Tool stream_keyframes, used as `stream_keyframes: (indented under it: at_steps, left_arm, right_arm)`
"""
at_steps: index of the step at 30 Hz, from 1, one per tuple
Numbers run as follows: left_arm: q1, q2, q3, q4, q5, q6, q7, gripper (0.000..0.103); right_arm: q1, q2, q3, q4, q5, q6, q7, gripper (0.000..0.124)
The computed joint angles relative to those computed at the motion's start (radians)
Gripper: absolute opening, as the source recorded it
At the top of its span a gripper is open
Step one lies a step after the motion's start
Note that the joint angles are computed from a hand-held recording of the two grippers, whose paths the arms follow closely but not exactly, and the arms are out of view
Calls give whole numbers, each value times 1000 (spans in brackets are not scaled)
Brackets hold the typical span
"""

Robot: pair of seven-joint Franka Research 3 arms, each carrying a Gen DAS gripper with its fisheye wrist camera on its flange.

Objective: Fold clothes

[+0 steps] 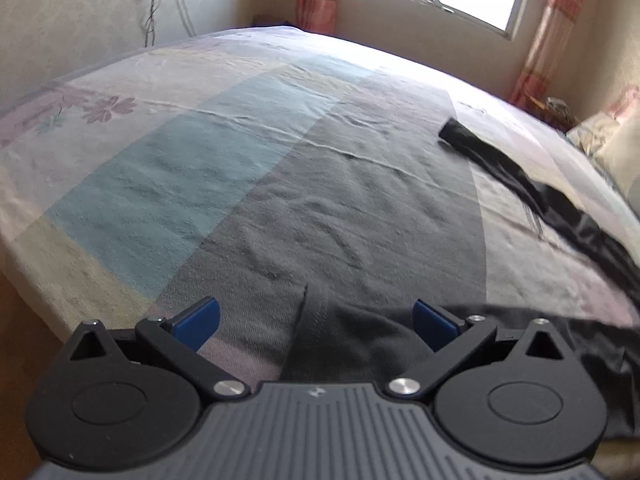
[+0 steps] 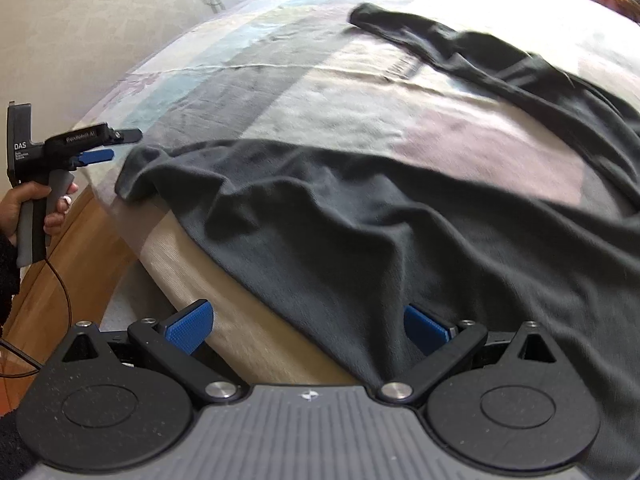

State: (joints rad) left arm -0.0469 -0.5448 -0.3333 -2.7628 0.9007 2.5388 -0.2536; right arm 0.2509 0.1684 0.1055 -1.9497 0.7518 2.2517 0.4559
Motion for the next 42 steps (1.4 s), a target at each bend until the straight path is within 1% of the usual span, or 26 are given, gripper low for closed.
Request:
stream_keyframes:
  at_steps: [2, 5, 8, 9, 11, 13, 14, 15, 17, 19, 20, 22, 24, 25, 26, 27, 31, 32, 35, 36, 40, 41, 42]
  left_arm:
    - [-38, 16, -15, 31, -46, -86, 67, 102]
    - [-81, 25, -24, 59, -84, -156, 115, 102]
    - [-103, 8, -23, 55, -108, -181, 89, 102]
    - [-108, 1, -23, 52, -115, -187, 77, 102]
    - [-117, -14, -25, 47, -131, -198, 53, 102]
    - [-123, -26, -28, 43, -138, -210, 37, 102]
    - [-126, -31, -30, 43, -140, -220, 33, 102]
    - [-128, -34, -32, 43, -143, -230, 30, 102]
    - [-135, -41, -33, 41, -147, -240, 22, 102]
    - [-141, -46, -32, 36, -155, -243, 11, 102]
    - [-145, -48, -32, 33, -159, -245, 5, 102]
    - [-149, -52, -33, 27, -167, -245, -10, 102]
    - [-155, -56, -34, 20, -175, -244, -23, 102]
    - [-159, -57, -31, 16, -179, -240, -24, 102]
    - [-161, -59, -28, 11, -184, -235, -24, 102]
    - [-163, -60, -27, 9, -187, -235, -24, 102]
    - [-165, -60, -32, 9, -194, -247, -24, 102]
    - [-166, -61, -32, 8, -194, -247, -26, 102]
    - [-166, -67, -33, 3, -190, -243, -32, 102]
    - [-166, -69, -32, 1, -190, -239, -34, 102]
    - [-163, -79, -25, -14, -189, -207, -43, 102]
    - [-161, -82, -26, -17, -187, -198, -49, 102]
    - [-158, -86, -28, -21, -185, -189, -56, 102]
  right_arm:
    - [7, 12, 9, 19, -2, 0, -19, 103]
    - [10, 32, 23, 53, 24, -42, -58, 103]
    - [15, 36, 41, 59, 70, -75, -143, 103]
    - [19, 31, 49, 51, 90, -74, -190, 100]
    - [41, 35, 61, 51, 85, -70, -263, 87]
    - [66, 45, 71, 59, 66, -66, -319, 66]
    - [78, 54, 76, 66, 51, -64, -337, 61]
    - [91, 60, 80, 70, 39, -54, -352, 53]
    - [113, 71, 89, 73, 17, -28, -386, 49]
    - [130, 66, 101, 50, 13, 22, -458, 35]
    - [141, 64, 105, 35, 6, 62, -491, 31]
    - [164, 60, 116, -3, 7, 171, -550, 19]
    - [175, 59, 131, -37, 35, 265, -620, 17]
    - [179, 57, 131, -41, 33, 276, -617, 13]
    - [178, 53, 131, -42, 33, 274, -616, 7]
    - [177, 49, 130, -42, 35, 270, -617, 3]
    - [171, 22, 126, -48, 54, 259, -634, 3]
    - [172, 17, 122, -47, 50, 249, -625, 3]
    - [167, 21, 102, -8, 3, 140, -546, 3]
    - [167, 36, 94, 23, -30, 82, -498, 3]
    - [145, 114, 79, 171, -86, -166, -354, 4]
    - [143, 123, 80, 185, -90, -184, -338, 5]
    - [144, 122, 80, 183, -94, -174, -334, 8]
